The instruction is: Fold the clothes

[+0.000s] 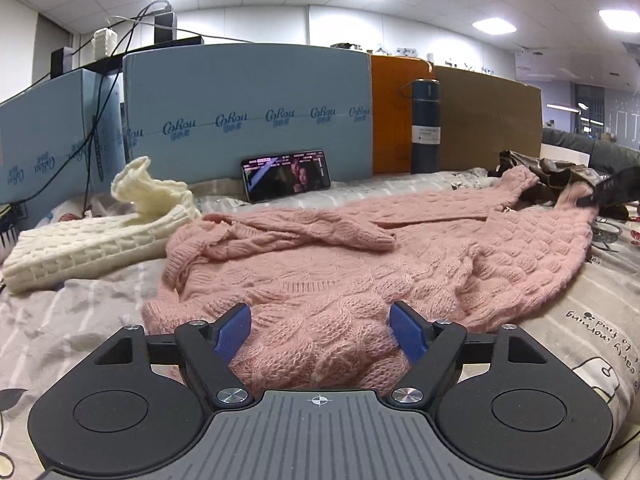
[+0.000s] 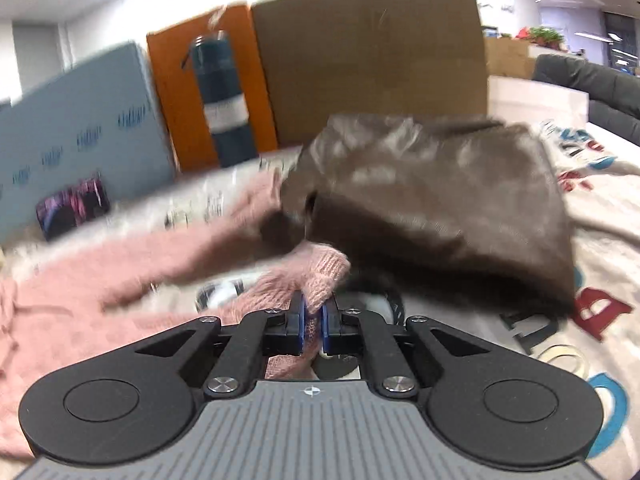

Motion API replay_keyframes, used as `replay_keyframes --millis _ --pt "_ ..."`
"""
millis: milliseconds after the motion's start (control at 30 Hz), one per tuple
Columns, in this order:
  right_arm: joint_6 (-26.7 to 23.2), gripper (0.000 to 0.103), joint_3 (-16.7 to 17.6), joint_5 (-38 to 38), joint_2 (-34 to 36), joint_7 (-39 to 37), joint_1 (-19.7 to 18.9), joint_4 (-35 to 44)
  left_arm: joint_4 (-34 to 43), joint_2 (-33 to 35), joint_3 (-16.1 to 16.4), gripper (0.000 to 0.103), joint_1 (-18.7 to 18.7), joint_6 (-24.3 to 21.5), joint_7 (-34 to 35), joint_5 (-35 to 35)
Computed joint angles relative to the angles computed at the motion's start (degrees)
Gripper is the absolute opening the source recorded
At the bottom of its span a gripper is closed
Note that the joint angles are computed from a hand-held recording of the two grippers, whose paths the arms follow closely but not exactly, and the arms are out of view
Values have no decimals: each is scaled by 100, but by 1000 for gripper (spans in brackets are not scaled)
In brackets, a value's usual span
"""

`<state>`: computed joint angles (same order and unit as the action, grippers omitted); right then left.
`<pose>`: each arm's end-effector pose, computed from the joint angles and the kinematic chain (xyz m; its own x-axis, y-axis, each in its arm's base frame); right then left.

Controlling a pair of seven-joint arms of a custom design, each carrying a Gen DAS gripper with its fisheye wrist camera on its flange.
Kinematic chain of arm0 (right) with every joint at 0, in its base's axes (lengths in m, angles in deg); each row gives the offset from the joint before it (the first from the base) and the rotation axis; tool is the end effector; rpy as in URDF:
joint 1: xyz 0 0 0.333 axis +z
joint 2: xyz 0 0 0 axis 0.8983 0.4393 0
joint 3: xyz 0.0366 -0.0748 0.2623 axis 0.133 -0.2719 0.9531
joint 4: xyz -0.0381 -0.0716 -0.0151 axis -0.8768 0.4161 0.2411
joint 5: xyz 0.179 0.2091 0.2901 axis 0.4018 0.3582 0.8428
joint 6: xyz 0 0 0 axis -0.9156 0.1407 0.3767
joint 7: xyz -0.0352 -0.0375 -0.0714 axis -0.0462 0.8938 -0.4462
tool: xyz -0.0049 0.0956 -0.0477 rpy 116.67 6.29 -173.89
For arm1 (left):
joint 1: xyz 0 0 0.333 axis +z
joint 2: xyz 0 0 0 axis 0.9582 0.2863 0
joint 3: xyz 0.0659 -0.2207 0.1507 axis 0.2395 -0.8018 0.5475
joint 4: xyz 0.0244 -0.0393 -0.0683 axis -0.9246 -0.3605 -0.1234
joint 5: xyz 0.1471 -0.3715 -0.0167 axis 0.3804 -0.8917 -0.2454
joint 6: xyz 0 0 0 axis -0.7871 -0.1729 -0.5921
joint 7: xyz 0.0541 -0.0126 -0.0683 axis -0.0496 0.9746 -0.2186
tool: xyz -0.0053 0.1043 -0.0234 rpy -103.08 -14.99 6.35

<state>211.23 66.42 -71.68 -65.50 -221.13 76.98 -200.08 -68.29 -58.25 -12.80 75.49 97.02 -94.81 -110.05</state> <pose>0.3403 0.1283 0.4408 -0.7466 -0.6428 -0.1715 -0.2488 0.5089 -0.8241 0.5864 -0.0466 0.4611 -0.8486 -0.5254 -0.0627 -0.1598 0.3674 -0.9162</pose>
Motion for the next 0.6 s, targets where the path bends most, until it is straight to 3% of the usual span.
replay_keyframes --millis 33,100,133,167,200,267,333,400,500,600 --pt "-178 13 35 83 169 -81 -21 120 -39 -32 -4 79 -5 47 58 -41" --pt "-782 49 175 283 570 -219 -35 474 -105 -85 5 80 -11 106 145 -116" --pt "-1234 58 291 384 797 -257 -16 720 -119 -92 14 81 -13 117 141 -138" --pt "-1629 64 389 432 967 -284 50 919 -128 -92 23 82 -14 123 120 -154" --pt "-1884 64 481 350 1127 -265 96 1078 -136 -92 30 83 -13 129 99 -170" --pt "-1967 68 604 44 1090 -121 304 1126 -101 -50 39 84 -9 80 55 -198" --pt "-1455 72 528 -452 914 118 522 1008 -56 -7 30 84 -6 48 20 -154" --pt "-464 73 267 -944 854 265 615 917 -43 9 25 84 5 12 7 -130" --pt "1509 73 -164 -1737 1331 621 332 1105 -47 31 47 84 49 -125 3 -199" --pt "2946 70 -324 -2164 2315 943 -34 1801 -64 43 66 84 99 -242 -57 -291"
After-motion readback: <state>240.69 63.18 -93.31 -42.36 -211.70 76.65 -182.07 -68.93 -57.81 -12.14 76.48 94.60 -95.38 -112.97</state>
